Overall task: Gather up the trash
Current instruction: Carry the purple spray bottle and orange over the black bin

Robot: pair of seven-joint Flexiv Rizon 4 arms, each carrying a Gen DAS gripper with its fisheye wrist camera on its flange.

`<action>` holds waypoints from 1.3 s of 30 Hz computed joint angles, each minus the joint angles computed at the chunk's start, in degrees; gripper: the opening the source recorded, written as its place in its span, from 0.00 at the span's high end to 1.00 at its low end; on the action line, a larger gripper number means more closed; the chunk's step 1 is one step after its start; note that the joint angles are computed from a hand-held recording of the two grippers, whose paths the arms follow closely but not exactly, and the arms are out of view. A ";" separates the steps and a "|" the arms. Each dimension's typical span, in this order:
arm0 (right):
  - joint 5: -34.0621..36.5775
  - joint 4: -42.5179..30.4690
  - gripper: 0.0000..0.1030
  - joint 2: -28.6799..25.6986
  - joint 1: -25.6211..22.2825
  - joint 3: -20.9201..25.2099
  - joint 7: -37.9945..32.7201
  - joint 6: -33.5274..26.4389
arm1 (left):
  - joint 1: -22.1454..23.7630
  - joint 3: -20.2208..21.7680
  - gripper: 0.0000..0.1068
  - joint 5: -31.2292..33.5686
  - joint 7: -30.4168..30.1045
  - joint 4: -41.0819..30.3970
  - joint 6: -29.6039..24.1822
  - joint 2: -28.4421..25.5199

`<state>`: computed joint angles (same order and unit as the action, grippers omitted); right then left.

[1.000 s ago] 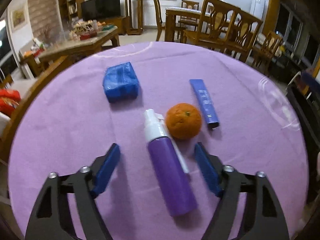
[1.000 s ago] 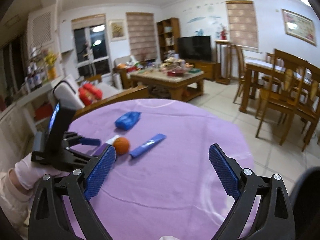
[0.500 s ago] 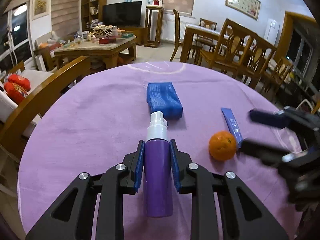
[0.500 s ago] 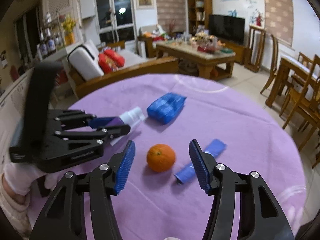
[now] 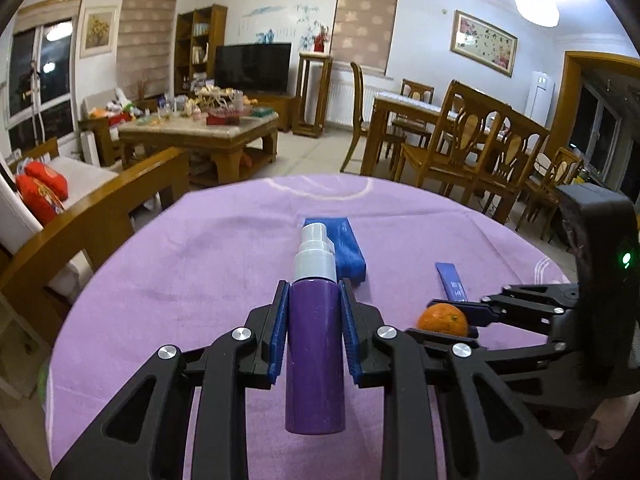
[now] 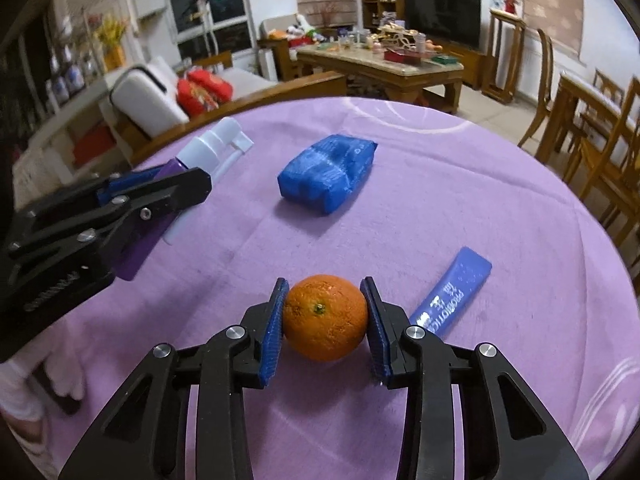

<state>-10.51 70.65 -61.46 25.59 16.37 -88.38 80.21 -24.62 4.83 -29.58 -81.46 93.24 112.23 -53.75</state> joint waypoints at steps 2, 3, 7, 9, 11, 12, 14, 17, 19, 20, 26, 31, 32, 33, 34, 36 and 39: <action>1.49 2.86 0.64 1.40 -2.23 2.46 -1.02 3.50 | 1.60 -2.01 0.77 2.00 -0.61 0.61 2.64 0.19; 1.85 4.01 0.64 1.92 -2.98 3.23 -1.26 4.89 | 2.16 -2.85 0.77 2.76 -0.73 0.74 3.50 0.25; 2.75 11.57 0.64 5.47 -7.34 6.60 -1.64 14.04 | 3.00 -5.09 0.77 5.28 -0.39 1.18 6.00 0.77; 2.36 15.41 0.64 7.05 -9.71 7.97 -1.22 18.37 | 3.71 -7.12 0.77 7.29 -0.36 1.22 6.91 1.17; 2.09 19.42 0.64 8.89 -12.37 9.35 -0.46 22.81 | 3.23 -7.94 0.77 8.56 0.23 0.90 7.28 1.38; 2.06 21.43 0.64 9.88 -13.47 9.65 0.08 25.10 | 2.60 -8.03 0.77 8.94 0.71 0.58 7.54 1.42; 1.81 25.50 0.64 11.89 -15.90 10.07 1.13 29.39 | 1.86 -8.90 0.77 9.91 1.46 -0.43 7.53 1.41; 2.10 31.04 0.64 14.83 -18.24 9.25 3.03 35.19 | 0.42 -9.97 0.77 11.30 2.70 -2.43 7.28 1.13; 1.76 34.55 0.64 16.30 -21.02 9.34 4.71 39.03 | -0.49 -10.42 0.77 11.96 3.54 -3.81 6.97 0.69; 1.86 36.27 0.64 17.03 -22.04 8.91 5.43 40.94 | -1.29 -10.69 0.77 12.48 4.37 -5.32 6.36 0.20; 4.51 45.64 0.64 21.33 -24.45 3.04 8.54 51.21 | -3.24 -14.13 0.77 16.78 7.52 -14.14 1.66 -4.09; 6.21 51.21 0.64 21.95 -27.26 -2.00 11.97 58.87 | -1.40 -24.12 0.77 25.62 10.63 -24.24 -4.08 -10.20; 6.09 52.19 0.64 21.71 -28.03 -2.73 12.90 60.53 | -0.15 -28.78 0.77 28.54 12.16 -27.49 -6.93 -12.54; 6.31 52.85 0.64 21.26 -28.59 -3.61 13.73 62.17 | 0.33 -32.37 0.77 30.48 13.85 -30.74 -9.57 -14.84; 6.67 53.34 0.64 20.89 -29.09 -4.55 14.60 63.61 | 0.12 -34.09 0.77 30.68 15.62 -33.07 -11.31 -16.41; 7.50 54.41 0.64 20.14 -30.49 -6.52 16.44 66.80 | -1.18 -37.38 0.77 30.33 19.67 -39.17 -15.35 -20.25; 8.20 55.22 0.64 18.56 -31.73 -9.65 18.45 70.43 | -5.46 -38.38 0.77 27.98 25.41 -51.20 -22.44 -26.17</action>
<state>-2.30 125.87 -42.90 -6.14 6.73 -69.92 150.64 -30.07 -33.56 -1.60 -56.05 42.04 89.79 -79.91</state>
